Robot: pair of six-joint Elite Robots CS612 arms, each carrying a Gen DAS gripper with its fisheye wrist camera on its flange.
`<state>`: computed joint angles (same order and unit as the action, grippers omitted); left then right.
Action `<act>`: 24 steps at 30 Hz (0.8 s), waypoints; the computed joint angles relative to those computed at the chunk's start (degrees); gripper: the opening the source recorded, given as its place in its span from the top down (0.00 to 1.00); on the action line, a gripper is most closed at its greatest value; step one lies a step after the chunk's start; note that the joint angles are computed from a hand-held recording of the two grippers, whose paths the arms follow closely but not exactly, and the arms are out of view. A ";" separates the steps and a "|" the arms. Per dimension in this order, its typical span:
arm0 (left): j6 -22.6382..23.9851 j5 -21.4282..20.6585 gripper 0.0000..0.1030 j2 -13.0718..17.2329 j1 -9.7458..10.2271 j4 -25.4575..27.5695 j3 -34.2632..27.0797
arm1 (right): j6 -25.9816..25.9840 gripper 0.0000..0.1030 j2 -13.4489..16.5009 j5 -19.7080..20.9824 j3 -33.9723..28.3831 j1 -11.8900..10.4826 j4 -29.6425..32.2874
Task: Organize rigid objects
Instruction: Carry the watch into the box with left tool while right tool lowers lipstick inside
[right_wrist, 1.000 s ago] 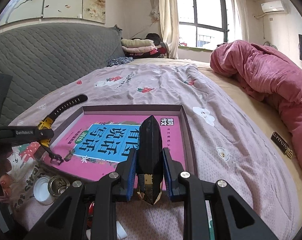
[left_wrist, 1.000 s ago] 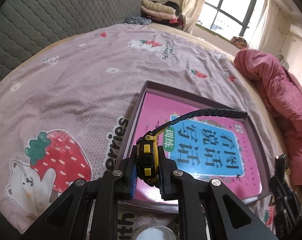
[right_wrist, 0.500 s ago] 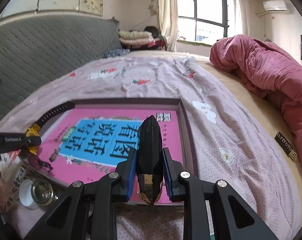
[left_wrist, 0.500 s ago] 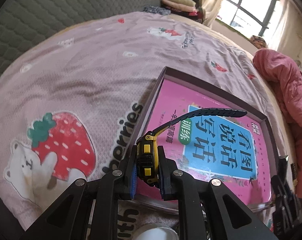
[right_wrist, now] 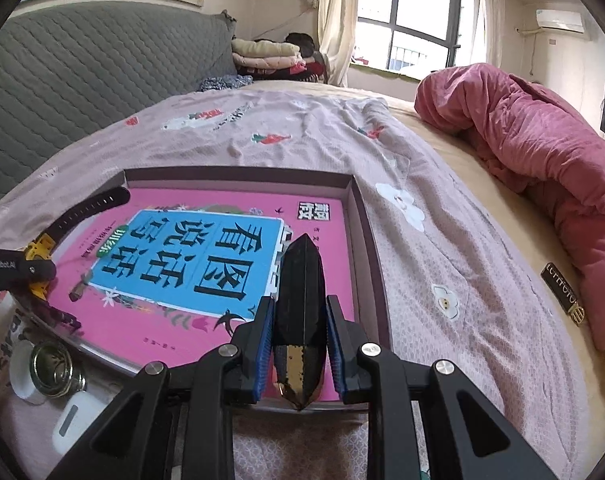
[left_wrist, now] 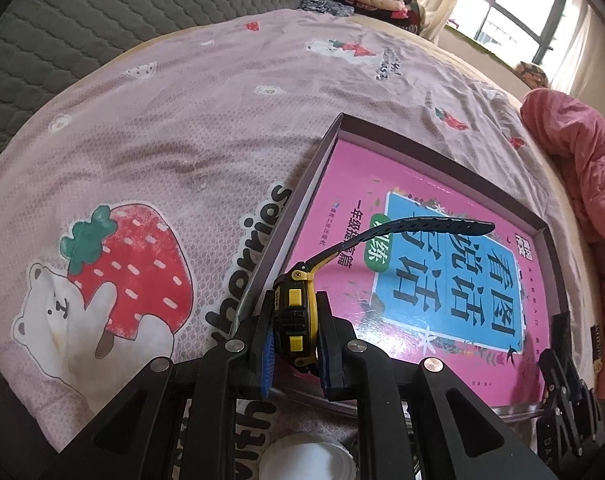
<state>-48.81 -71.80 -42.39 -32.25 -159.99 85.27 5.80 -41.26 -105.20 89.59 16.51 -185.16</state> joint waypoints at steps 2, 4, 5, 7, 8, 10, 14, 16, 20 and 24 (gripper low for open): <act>-0.21 -0.35 0.83 -0.05 0.06 0.16 0.01 | -0.31 0.76 0.08 -0.42 -0.10 0.05 -0.02; 0.00 -0.32 0.83 -0.04 0.02 0.26 0.00 | -0.66 0.76 0.13 -0.90 -0.15 0.10 -0.12; 0.17 -0.28 0.82 -0.05 0.01 0.31 0.00 | -0.82 0.76 0.18 -1.16 -0.18 0.15 -0.27; 0.27 -0.49 0.82 -0.07 0.06 0.19 0.07 | -1.12 0.76 0.21 -1.49 -0.09 0.21 -0.57; 0.29 -0.65 0.82 -0.11 0.09 0.10 0.14 | -1.24 0.76 0.23 -1.76 -0.05 0.25 -0.79; 0.29 -0.99 0.82 -0.13 0.16 0.27 0.10 | -1.61 0.76 0.34 -2.50 -0.12 0.31 -1.01; 0.79 -1.24 0.82 -0.17 0.13 0.72 -0.01 | -1.71 0.76 0.53 -4.08 -0.26 0.53 -0.84; 0.70 -1.57 0.82 -0.14 0.20 0.59 0.02 | -1.40 0.76 0.62 -4.88 -0.36 0.55 -0.47; 0.67 -2.05 0.82 -0.05 0.32 0.78 -0.20 | -0.75 0.76 0.56 -4.77 -0.12 0.29 -0.88; 1.18 -2.30 0.82 -0.08 0.33 0.62 -0.10 | 0.22 0.76 0.16 -2.37 0.42 -0.13 -1.29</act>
